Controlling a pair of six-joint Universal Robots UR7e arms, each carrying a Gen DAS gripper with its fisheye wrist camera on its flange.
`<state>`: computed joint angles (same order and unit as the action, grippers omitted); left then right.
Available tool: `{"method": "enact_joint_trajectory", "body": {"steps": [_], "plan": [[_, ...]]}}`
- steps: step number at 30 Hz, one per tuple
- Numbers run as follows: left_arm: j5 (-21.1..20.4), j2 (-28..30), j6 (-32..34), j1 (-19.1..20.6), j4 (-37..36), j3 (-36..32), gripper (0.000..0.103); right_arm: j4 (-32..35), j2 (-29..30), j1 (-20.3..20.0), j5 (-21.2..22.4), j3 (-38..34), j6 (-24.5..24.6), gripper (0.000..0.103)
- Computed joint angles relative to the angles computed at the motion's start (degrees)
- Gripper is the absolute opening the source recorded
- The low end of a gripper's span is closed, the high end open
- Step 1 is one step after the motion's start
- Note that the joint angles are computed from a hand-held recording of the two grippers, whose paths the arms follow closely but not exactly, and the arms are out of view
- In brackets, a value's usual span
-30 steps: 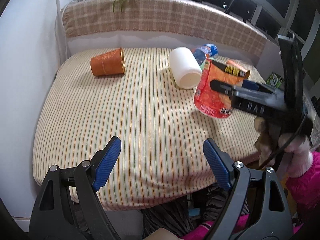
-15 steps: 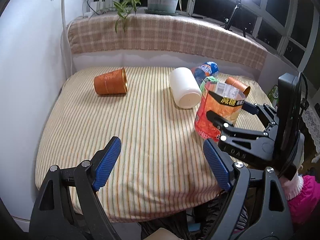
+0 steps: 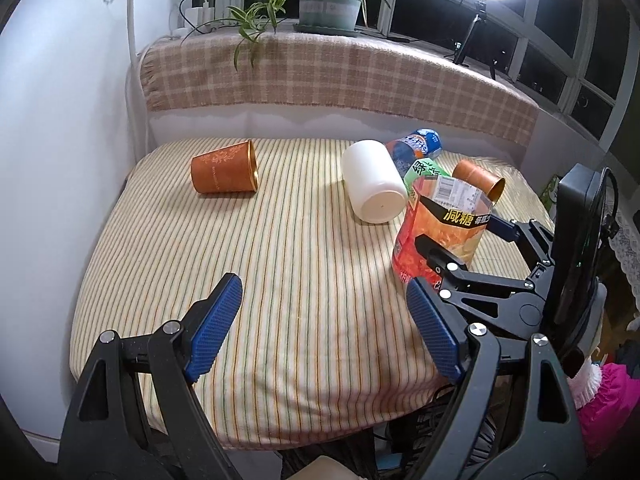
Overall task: Flip cup upright
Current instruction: 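Lower the canister onto the bedspread and open the right gripper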
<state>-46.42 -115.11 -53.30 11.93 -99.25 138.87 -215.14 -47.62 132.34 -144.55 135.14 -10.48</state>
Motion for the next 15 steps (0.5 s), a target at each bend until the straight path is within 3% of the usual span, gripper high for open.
{"method": "enact_joint_trajectory", "body": {"steps": [15], "plan": [[0.3, -1.3, -0.9, 0.3, 2.1, -0.2, 0.087, 1.8, 0.4, -0.1, -0.2, -0.3, 0.4, 0.08]]}}
